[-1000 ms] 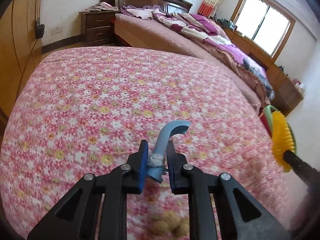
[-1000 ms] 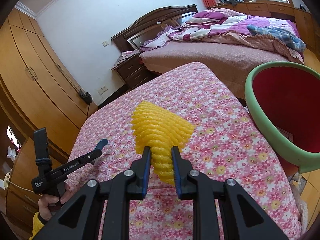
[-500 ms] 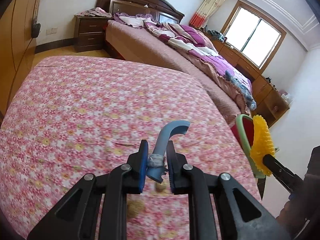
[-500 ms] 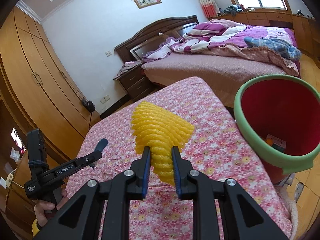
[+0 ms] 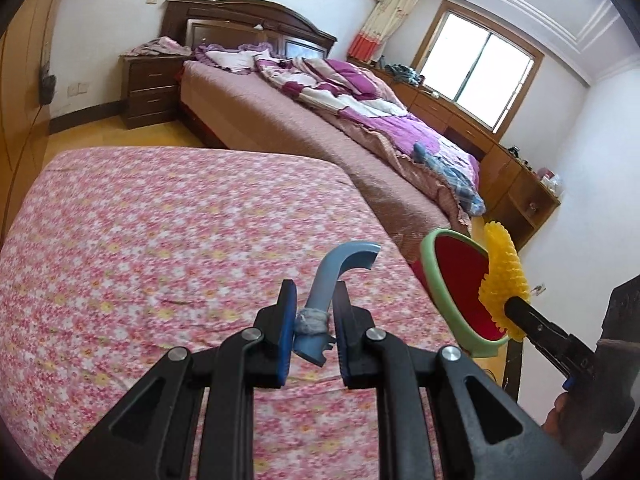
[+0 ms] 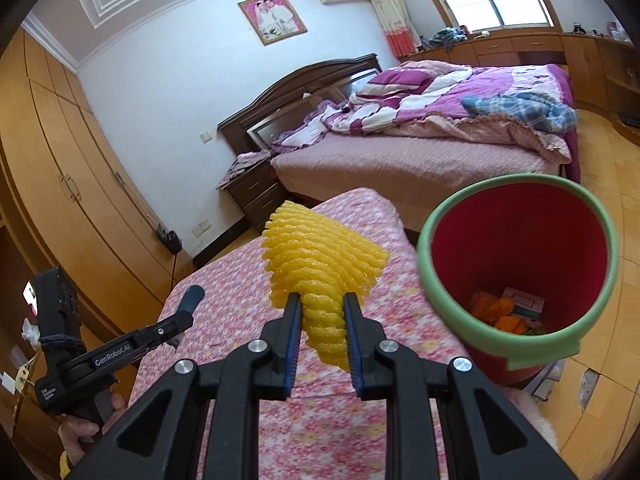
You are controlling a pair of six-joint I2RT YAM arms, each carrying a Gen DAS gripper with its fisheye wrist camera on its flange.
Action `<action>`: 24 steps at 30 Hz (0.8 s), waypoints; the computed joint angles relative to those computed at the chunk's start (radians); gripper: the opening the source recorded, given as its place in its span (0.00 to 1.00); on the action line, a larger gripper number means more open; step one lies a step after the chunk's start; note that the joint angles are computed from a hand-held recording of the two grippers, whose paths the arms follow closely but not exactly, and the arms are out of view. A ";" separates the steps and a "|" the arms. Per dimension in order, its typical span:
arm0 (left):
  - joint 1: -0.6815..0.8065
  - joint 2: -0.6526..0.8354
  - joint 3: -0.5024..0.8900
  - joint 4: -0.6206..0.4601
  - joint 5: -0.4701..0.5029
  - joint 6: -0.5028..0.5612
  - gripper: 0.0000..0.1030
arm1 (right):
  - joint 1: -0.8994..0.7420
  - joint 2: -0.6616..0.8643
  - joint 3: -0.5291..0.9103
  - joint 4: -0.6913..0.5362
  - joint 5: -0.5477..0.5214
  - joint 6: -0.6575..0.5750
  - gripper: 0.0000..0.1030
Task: Collect trash
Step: 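Carry the yellow net and blue tube over the red bucket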
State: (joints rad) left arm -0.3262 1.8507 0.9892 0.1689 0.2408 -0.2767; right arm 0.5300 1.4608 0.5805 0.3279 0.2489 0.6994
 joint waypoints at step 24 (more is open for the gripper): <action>-0.256 0.335 0.522 -0.225 -0.095 0.023 0.17 | -0.432 -0.121 -0.191 0.060 -0.185 -0.093 0.22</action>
